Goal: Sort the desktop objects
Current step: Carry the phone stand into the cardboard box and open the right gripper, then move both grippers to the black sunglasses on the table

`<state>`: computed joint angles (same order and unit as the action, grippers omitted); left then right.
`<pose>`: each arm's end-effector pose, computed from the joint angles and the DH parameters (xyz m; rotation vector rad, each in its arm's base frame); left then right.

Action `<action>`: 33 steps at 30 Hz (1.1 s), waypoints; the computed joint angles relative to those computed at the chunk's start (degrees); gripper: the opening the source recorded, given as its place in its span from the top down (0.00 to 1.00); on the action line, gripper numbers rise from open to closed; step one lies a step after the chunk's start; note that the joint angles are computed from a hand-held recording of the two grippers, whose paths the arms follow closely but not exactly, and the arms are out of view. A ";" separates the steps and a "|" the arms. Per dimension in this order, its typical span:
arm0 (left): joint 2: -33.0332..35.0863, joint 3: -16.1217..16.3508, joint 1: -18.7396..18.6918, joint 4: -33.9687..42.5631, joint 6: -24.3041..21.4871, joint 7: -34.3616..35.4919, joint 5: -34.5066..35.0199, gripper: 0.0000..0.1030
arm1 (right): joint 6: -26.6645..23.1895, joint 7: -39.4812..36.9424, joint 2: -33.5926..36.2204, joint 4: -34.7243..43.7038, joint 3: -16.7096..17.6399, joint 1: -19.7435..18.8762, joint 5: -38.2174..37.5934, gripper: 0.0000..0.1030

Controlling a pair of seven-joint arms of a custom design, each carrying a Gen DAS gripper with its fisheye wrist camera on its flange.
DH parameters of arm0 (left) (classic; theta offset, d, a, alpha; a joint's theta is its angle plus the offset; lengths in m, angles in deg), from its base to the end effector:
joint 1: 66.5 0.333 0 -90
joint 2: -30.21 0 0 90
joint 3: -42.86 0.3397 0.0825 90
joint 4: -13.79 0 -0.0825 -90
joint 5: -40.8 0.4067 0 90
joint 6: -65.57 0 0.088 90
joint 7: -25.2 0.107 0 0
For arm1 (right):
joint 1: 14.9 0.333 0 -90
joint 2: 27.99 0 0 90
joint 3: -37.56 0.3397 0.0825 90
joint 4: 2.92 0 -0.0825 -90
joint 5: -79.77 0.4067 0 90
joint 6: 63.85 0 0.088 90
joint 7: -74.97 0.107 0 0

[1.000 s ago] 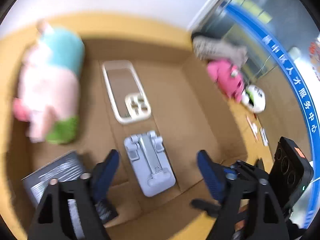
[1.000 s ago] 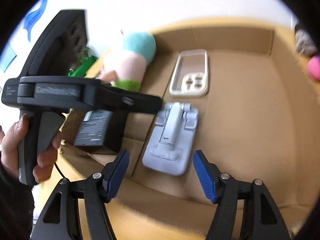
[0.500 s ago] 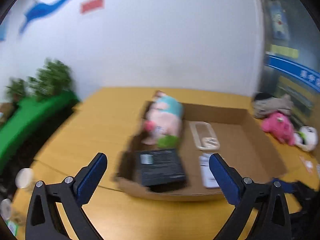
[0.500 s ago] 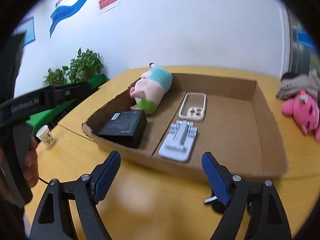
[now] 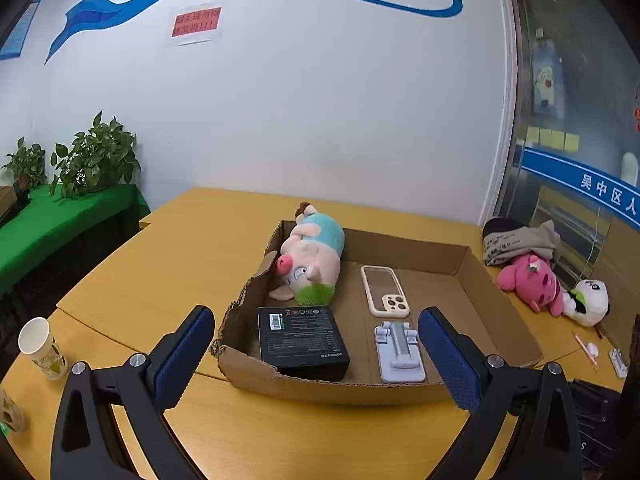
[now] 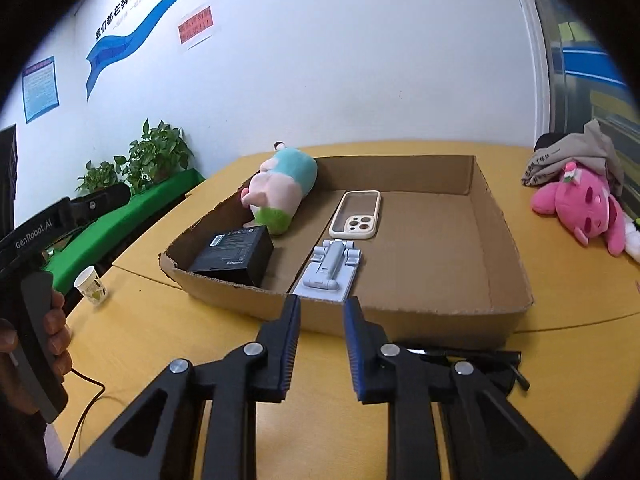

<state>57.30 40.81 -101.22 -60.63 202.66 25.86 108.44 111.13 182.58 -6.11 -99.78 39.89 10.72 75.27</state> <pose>0.6319 -0.4539 0.5669 -1.7064 1.3036 -1.0006 0.6505 0.3467 0.5080 -1.7332 1.3546 -0.4803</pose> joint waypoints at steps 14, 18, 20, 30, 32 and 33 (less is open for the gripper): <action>1.52 0.63 -1.88 1.06 -2.53 0.37 1.44 0.00 | 1.95 -13.55 -1.57 -4.30 11.33 -10.82 15.03 0.38; 2.00 0.50 -2.45 0.95 -2.84 -0.21 2.31 0.00 | 1.23 -11.80 -2.55 -6.08 8.77 -9.41 15.51 0.34; 2.55 0.52 -3.03 1.54 -4.09 0.20 2.60 0.00 | 0.27 -10.54 -2.57 -6.11 7.41 -8.49 15.08 0.27; 4.74 -0.58 -1.78 4.02 2.63 8.13 -2.54 0.00 | 1.47 -17.93 -2.95 -7.88 15.02 -16.68 22.77 0.22; 6.10 -1.00 -1.62 5.36 3.84 10.72 -5.69 0.00 | -1.94 -16.77 -3.25 -8.21 14.58 -17.92 20.18 0.22; 6.93 -1.18 -1.61 6.16 4.22 12.19 -7.59 0.00 | -3.59 -17.40 -3.56 -8.26 11.87 -15.94 20.19 0.22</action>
